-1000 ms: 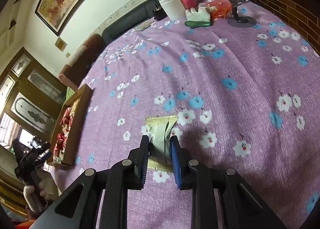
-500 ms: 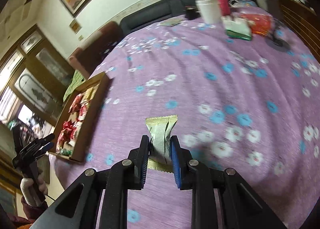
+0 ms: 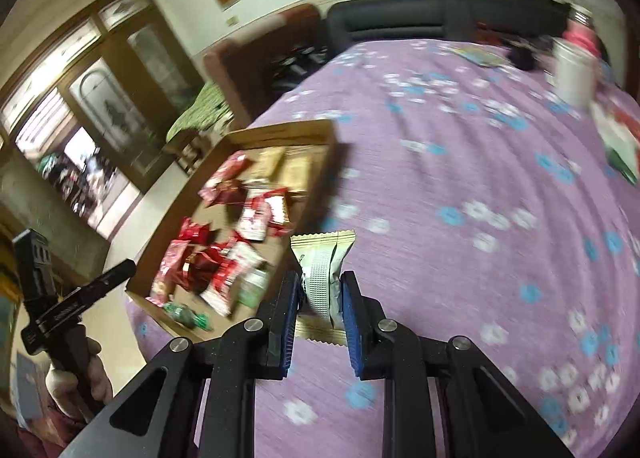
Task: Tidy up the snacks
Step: 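Carry the cream sachet over the box and open the right gripper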
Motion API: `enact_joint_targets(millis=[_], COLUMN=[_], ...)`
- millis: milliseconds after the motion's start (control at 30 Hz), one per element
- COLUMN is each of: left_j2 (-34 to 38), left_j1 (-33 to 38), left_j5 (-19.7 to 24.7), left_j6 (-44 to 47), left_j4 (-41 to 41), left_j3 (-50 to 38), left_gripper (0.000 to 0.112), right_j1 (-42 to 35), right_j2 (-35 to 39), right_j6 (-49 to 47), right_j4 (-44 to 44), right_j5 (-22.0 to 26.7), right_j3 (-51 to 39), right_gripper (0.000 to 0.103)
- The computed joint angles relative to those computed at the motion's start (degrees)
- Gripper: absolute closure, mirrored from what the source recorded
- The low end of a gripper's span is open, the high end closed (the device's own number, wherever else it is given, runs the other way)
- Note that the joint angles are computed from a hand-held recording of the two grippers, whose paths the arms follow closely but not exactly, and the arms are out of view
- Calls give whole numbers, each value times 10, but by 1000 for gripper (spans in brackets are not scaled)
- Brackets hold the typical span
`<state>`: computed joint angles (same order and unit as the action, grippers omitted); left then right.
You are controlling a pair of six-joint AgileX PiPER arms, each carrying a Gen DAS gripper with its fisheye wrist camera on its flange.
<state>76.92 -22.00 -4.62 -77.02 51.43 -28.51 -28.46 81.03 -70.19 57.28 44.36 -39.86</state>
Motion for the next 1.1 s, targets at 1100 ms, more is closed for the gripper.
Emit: enact_joint_targets(millis=[1100], left_j2=[13], left_j1=[366], left_j5=[-229], left_j6=[-82], left_j4=[229], left_j3=[104], left_gripper=[30], right_j1=[389], right_j2=[177], right_j6=[376], right_j4=[-249], right_j5=[-190], right_j3=[-199], right_gripper=[56])
